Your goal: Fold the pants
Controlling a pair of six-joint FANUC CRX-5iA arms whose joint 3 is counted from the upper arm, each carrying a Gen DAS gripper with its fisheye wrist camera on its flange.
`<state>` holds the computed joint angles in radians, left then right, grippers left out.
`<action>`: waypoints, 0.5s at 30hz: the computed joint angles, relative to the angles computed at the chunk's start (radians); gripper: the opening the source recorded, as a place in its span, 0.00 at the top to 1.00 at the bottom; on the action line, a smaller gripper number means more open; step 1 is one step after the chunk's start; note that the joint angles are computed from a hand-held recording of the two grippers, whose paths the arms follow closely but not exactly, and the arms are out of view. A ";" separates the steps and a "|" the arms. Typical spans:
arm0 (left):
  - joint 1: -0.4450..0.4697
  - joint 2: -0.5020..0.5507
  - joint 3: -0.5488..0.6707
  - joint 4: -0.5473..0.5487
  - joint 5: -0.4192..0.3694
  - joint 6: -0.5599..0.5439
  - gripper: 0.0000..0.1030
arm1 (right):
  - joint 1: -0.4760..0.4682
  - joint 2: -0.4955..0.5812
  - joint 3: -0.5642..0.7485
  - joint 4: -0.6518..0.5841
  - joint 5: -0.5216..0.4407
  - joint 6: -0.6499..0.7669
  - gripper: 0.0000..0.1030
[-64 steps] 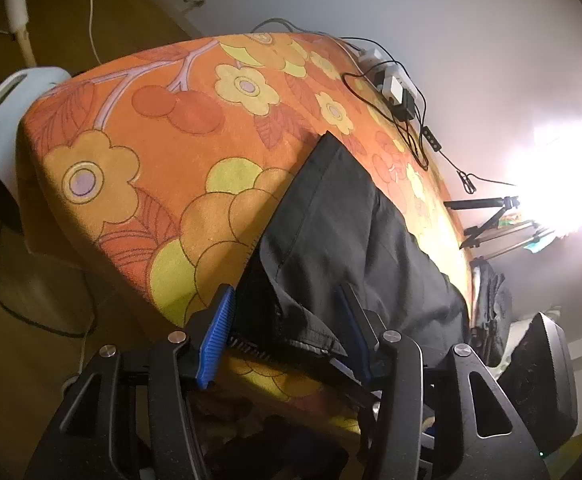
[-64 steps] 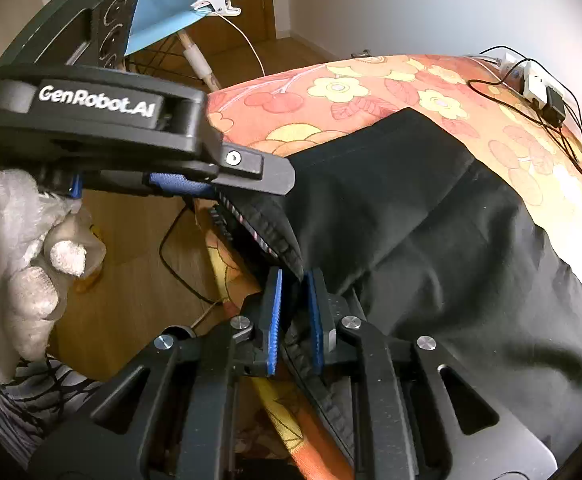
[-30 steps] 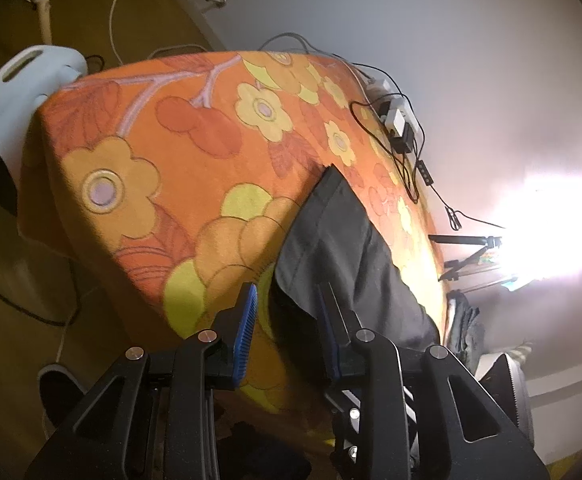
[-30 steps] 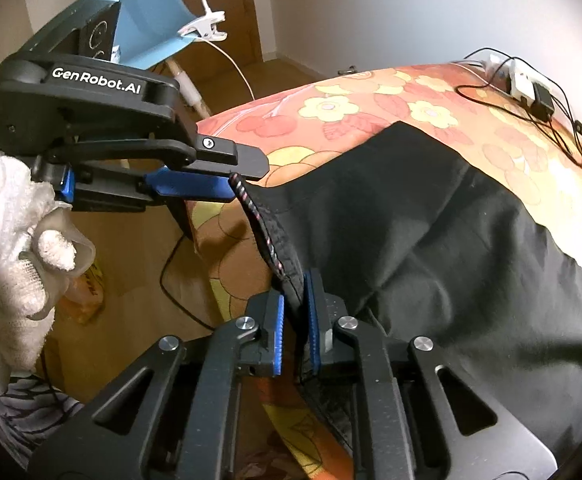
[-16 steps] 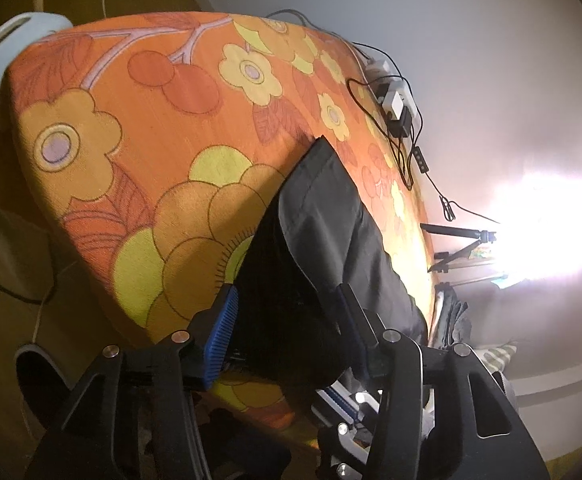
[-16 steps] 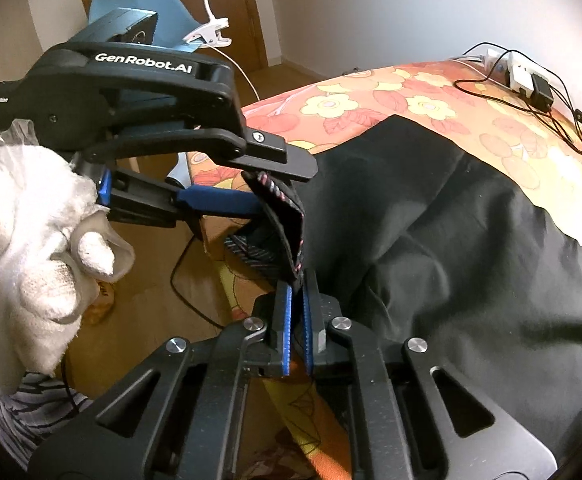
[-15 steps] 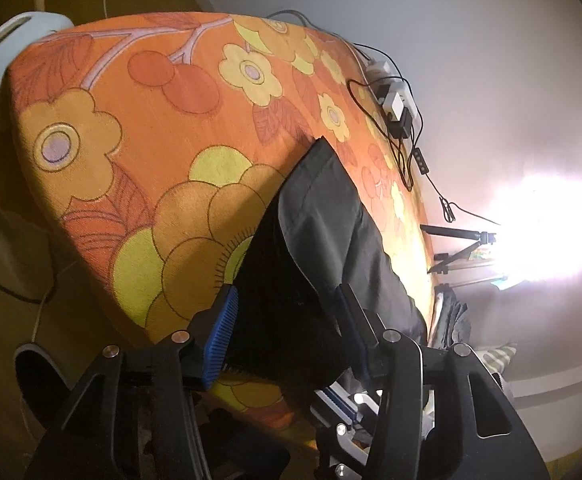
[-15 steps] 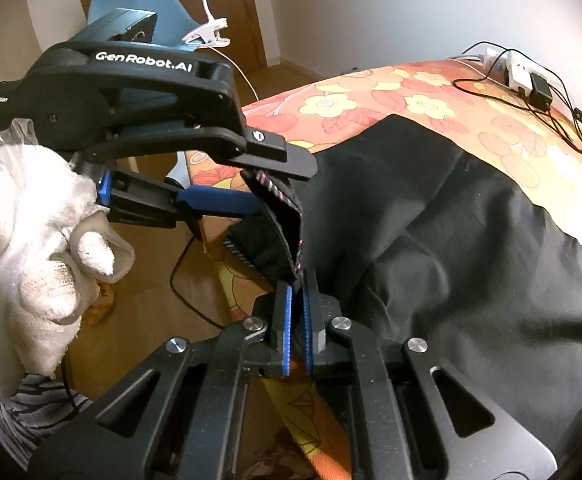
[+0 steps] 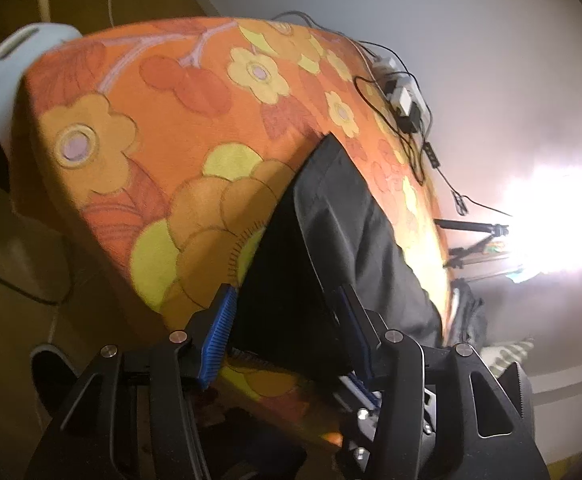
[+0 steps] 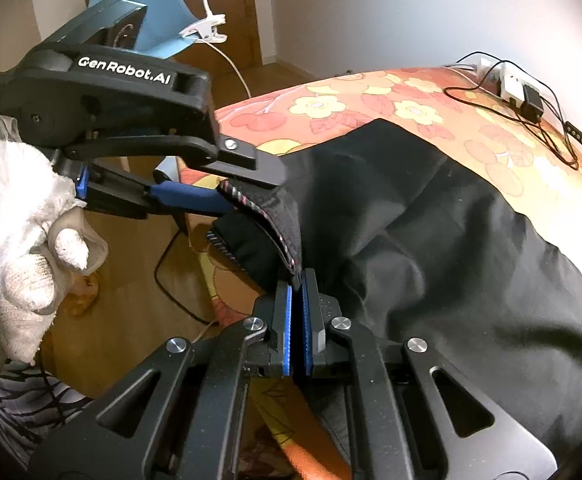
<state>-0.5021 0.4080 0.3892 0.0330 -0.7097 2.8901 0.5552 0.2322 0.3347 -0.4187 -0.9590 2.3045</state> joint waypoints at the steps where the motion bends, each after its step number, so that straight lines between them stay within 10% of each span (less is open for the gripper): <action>1: 0.002 -0.002 -0.009 0.008 0.014 -0.007 0.51 | 0.002 0.001 0.000 0.002 -0.003 0.004 0.95; 8: 0.014 -0.017 -0.099 0.123 0.168 -0.091 0.60 | 0.005 -0.004 -0.011 -0.007 0.006 0.013 0.82; 15: 0.018 -0.032 -0.089 0.065 0.137 -0.028 0.60 | 0.021 -0.020 -0.041 -0.019 0.031 0.031 0.64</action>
<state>-0.4839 0.3760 0.3001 0.0981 -0.5730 2.8620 0.5761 0.2126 0.2938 -0.4376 -0.9275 2.3356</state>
